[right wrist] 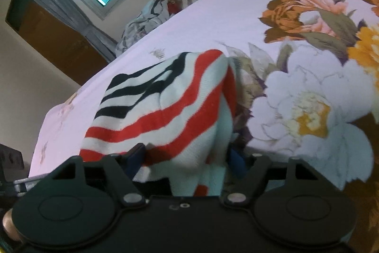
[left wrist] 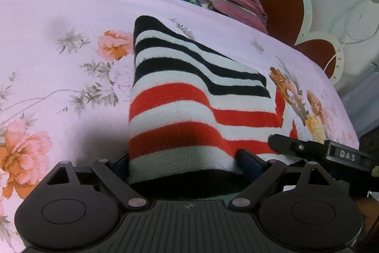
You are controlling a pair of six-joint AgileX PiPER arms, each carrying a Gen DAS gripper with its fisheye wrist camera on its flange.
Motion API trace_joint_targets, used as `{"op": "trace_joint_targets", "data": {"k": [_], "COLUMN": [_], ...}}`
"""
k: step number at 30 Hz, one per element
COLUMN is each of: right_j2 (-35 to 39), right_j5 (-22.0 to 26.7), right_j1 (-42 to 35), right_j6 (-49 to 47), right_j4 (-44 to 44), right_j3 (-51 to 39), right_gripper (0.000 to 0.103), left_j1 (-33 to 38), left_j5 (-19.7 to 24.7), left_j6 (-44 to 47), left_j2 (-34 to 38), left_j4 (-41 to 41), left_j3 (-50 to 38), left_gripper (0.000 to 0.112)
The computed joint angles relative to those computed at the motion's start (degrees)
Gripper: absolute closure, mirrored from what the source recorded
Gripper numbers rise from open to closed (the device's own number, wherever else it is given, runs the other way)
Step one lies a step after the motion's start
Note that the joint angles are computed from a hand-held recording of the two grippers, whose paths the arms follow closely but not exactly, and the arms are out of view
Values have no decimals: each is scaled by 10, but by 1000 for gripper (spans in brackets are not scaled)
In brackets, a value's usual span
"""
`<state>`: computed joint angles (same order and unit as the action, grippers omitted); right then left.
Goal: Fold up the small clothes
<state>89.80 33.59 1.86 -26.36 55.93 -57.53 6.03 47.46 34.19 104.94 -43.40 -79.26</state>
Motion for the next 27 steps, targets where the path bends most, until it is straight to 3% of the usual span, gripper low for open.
{"op": "trace_joint_targets", "data": {"k": [9, 12, 15, 19, 27], "right_j2": [-4, -6, 3, 13, -9], "right_j5": [16, 32, 77, 94, 55], "right_j1": [-17, -25, -52, -62, -34], "right_j6": [-43, -47, -79, -91, -66], "right_j4": [39, 37, 62, 82, 66], "right_j3": [12, 10, 13, 13, 21], "right_gripper": [58, 58, 51, 52, 67], "left_j1": [3, 22, 42, 33, 15], "left_j5": [-4, 25, 69, 50, 17], "left_j6": [22, 50, 44, 39, 25], "left_j2": [-1, 3, 17, 14, -11], "left_j4": [-14, -30, -36, -39, -17], "left_j3": [4, -3, -24, -12, 5], "left_gripper": [27, 33, 34, 34, 46]}}
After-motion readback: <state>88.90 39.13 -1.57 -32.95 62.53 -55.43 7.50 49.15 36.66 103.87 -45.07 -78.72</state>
